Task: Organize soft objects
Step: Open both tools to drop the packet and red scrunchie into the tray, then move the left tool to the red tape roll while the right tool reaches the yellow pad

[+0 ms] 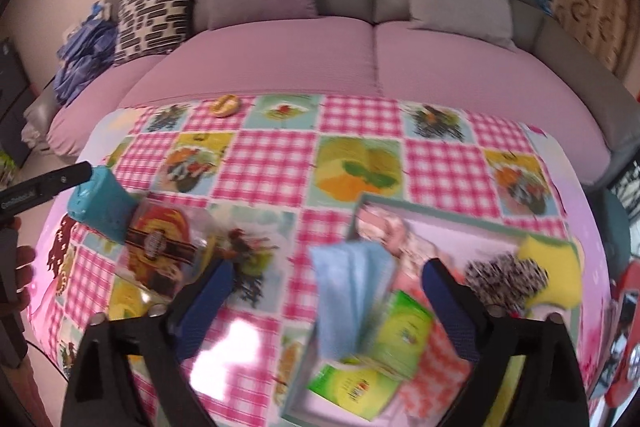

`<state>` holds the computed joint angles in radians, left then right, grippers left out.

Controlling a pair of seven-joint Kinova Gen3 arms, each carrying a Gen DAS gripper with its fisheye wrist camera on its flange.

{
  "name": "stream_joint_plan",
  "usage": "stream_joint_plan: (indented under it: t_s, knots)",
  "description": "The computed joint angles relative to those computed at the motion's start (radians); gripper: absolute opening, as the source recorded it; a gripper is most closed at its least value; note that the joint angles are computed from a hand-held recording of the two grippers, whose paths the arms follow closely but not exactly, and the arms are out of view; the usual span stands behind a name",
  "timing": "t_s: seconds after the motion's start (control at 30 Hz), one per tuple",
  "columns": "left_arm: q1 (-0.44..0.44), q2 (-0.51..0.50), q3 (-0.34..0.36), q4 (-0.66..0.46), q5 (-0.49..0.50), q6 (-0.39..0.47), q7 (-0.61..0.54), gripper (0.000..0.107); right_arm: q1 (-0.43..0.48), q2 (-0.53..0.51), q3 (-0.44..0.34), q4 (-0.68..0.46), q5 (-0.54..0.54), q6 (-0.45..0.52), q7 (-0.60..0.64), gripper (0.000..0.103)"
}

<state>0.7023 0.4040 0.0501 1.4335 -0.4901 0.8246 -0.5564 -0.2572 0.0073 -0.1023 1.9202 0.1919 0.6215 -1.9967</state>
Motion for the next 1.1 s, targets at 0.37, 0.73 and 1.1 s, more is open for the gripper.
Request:
stream_joint_plan:
  t_s: [0.37, 0.73, 1.1]
  knots:
    - [-0.124, 0.001, 0.061, -0.003, 0.193, -0.032, -0.196, 0.096, 0.014, 0.149, -0.003, -0.193, -0.208, 0.09, 0.282, 0.103]
    - [-0.183, 0.144, 0.094, -0.2, 0.412, 0.086, -0.393, 0.08, 0.082, 0.319, 0.005, -0.414, -0.363, 0.262, 0.442, 0.102]
    - [-0.148, 0.25, 0.032, -0.331, 0.437, 0.206, -0.325, 0.053, 0.092, 0.411, 0.016, -0.516, -0.339, 0.349, 0.47, 0.1]
